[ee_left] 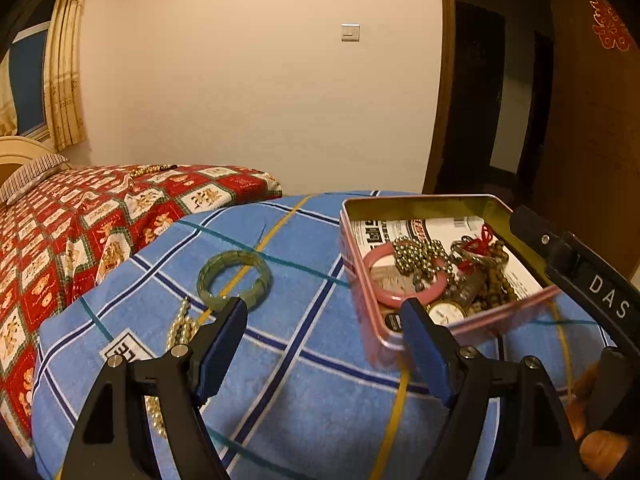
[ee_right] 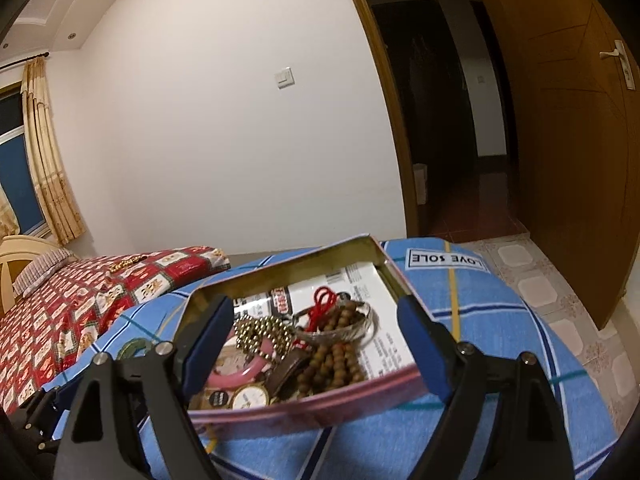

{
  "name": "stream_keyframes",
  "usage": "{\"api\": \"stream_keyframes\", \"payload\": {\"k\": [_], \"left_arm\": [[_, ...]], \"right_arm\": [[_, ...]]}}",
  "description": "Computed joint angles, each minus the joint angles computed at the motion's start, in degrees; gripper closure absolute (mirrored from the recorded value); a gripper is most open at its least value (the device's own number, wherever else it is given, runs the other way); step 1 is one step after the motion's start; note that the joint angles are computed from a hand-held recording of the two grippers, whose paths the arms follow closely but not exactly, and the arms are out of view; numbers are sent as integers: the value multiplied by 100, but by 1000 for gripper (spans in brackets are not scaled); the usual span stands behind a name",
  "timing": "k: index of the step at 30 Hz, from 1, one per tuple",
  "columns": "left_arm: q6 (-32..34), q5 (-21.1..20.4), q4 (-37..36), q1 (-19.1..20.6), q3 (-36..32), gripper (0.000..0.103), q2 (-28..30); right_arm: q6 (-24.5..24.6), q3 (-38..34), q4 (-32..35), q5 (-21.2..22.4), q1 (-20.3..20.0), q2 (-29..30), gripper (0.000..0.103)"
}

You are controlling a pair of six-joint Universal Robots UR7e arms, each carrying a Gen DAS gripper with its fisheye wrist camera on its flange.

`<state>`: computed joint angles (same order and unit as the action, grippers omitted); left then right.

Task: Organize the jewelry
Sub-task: 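Withdraw both tools from the tin toward the pearl necklace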

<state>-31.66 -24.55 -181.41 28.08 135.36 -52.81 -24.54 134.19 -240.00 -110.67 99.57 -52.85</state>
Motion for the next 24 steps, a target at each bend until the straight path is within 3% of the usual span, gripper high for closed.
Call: {"api": "stream_keyframes", "payload": {"k": [14,24], "left_arm": [[-1015,90,1007,-262,473,24,-614],[-2286,377,2603,-401,750,24,-1347]], "right_arm": [[86,227,-230,-133,373,289,17],[24,177,-306,-140,708,641,17]]}}
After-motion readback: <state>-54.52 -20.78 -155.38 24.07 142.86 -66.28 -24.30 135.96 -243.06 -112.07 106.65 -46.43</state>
